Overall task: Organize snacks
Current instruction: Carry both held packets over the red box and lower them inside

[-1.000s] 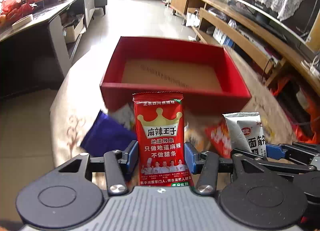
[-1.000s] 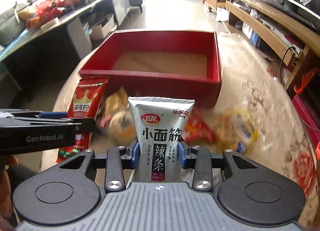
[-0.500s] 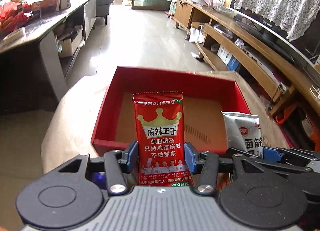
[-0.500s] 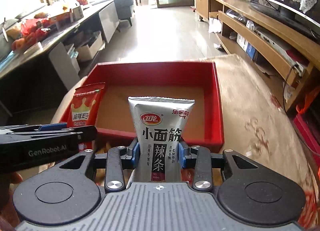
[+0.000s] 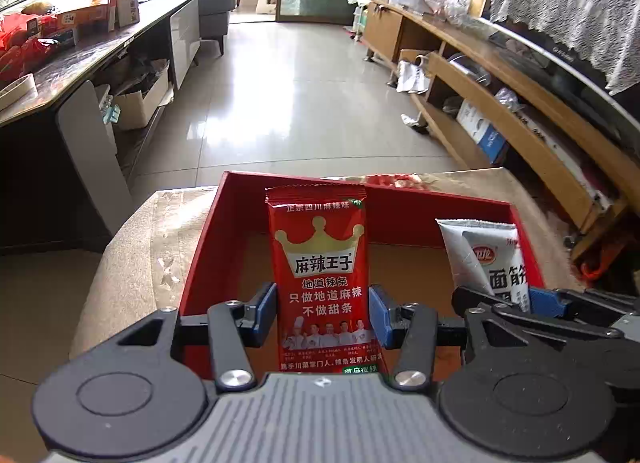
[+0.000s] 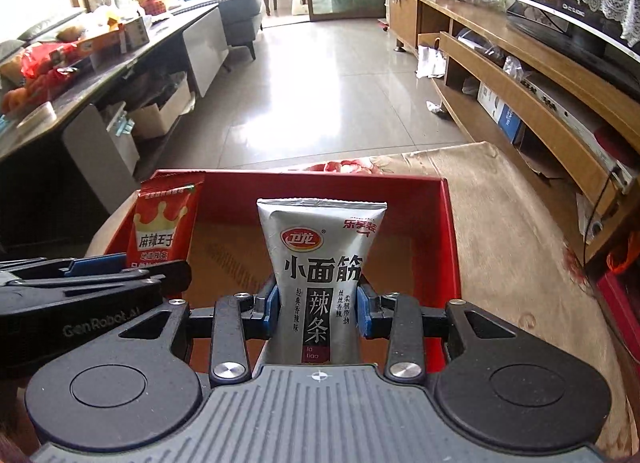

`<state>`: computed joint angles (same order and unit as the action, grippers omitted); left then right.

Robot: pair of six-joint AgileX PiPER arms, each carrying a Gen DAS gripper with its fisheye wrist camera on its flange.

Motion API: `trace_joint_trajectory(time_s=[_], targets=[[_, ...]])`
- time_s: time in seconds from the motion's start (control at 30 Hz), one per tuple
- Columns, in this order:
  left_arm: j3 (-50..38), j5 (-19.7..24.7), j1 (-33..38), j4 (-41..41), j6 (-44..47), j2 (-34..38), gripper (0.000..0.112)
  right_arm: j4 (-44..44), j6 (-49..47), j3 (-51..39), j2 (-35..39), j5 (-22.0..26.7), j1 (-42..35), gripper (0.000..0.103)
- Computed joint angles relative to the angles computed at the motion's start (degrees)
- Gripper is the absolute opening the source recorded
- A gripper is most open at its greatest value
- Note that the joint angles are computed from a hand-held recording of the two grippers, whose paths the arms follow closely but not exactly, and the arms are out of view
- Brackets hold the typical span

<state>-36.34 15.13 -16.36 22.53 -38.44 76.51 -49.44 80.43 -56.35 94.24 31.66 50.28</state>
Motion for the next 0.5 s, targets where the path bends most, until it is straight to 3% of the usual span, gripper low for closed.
trace_joint_trajectory(time_s=[0.5], targets=[[-3.4,-1.5,0.1,15.4,-15.2,11.7,0.044,3.0,-5.4,-4.7,8.1,-2.7,-3.5,0.044]])
